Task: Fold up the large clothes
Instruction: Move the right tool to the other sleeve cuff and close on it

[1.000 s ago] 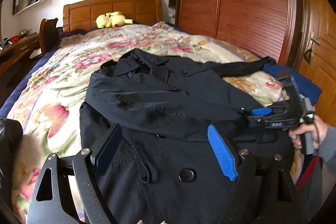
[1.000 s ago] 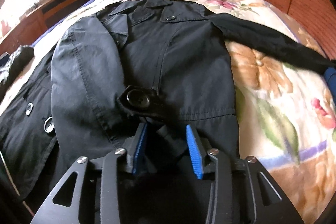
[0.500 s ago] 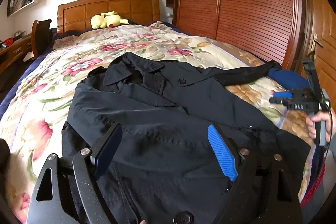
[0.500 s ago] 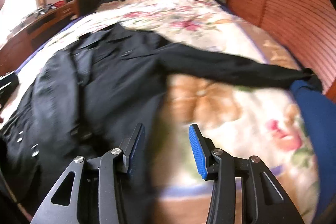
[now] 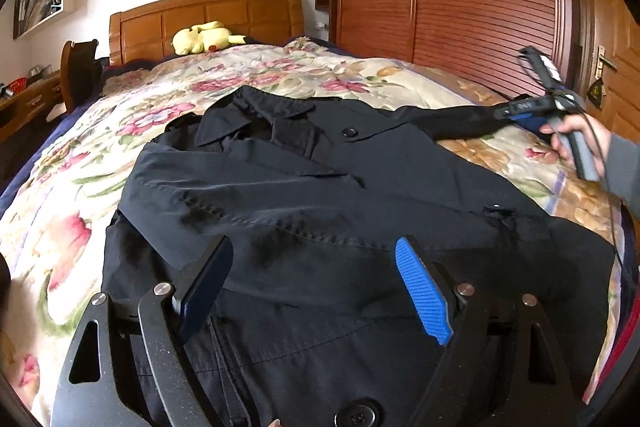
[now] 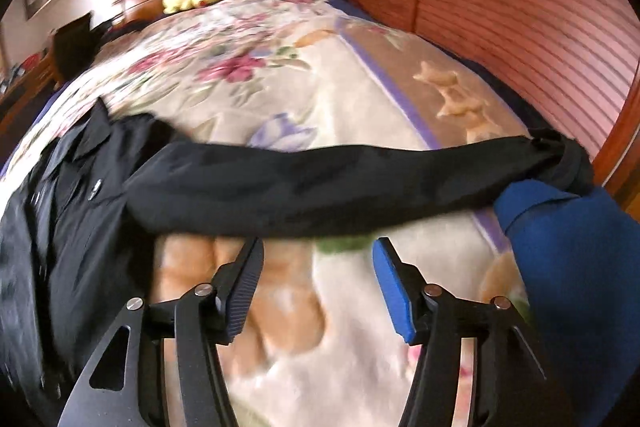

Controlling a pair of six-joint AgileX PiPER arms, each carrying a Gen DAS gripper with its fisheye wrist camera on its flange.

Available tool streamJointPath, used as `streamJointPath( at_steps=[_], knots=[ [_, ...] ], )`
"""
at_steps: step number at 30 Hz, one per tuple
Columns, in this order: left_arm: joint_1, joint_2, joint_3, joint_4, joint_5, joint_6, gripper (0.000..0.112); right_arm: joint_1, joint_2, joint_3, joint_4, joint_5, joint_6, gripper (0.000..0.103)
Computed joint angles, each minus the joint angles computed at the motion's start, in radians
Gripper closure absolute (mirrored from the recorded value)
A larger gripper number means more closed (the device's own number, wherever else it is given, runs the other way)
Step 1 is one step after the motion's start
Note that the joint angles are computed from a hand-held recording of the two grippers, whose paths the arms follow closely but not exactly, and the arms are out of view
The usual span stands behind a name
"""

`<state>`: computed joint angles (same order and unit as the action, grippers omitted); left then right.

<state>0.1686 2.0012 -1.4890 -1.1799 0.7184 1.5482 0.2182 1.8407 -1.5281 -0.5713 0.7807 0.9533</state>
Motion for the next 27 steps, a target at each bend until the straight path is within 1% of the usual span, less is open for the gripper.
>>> streamJointPath(
  at_steps=[4,8,17,22,27],
  knots=[
    [0.010,0.013,-0.016,0.001,0.019,-0.017,0.028,-0.044,0.100,-0.130,0.036,0.052,0.002,0.043],
    [0.013,0.021,-0.027,0.003,0.030,-0.030,0.028,-0.083,0.171,-0.225,0.077,0.076,0.018,0.043],
    [0.002,-0.003,0.019,-0.032,-0.005,0.046,0.028,-0.123,0.273,-0.353,0.165,0.145,0.007,0.043],
    [0.002,-0.005,0.025,-0.042,-0.008,0.057,0.028,-0.149,0.308,-0.347,0.219,0.115,-0.009,0.042],
    [0.000,-0.007,0.030,-0.040,-0.012,0.059,0.028,-0.140,0.312,-0.296,0.156,0.060,0.012,0.038]
  ],
)
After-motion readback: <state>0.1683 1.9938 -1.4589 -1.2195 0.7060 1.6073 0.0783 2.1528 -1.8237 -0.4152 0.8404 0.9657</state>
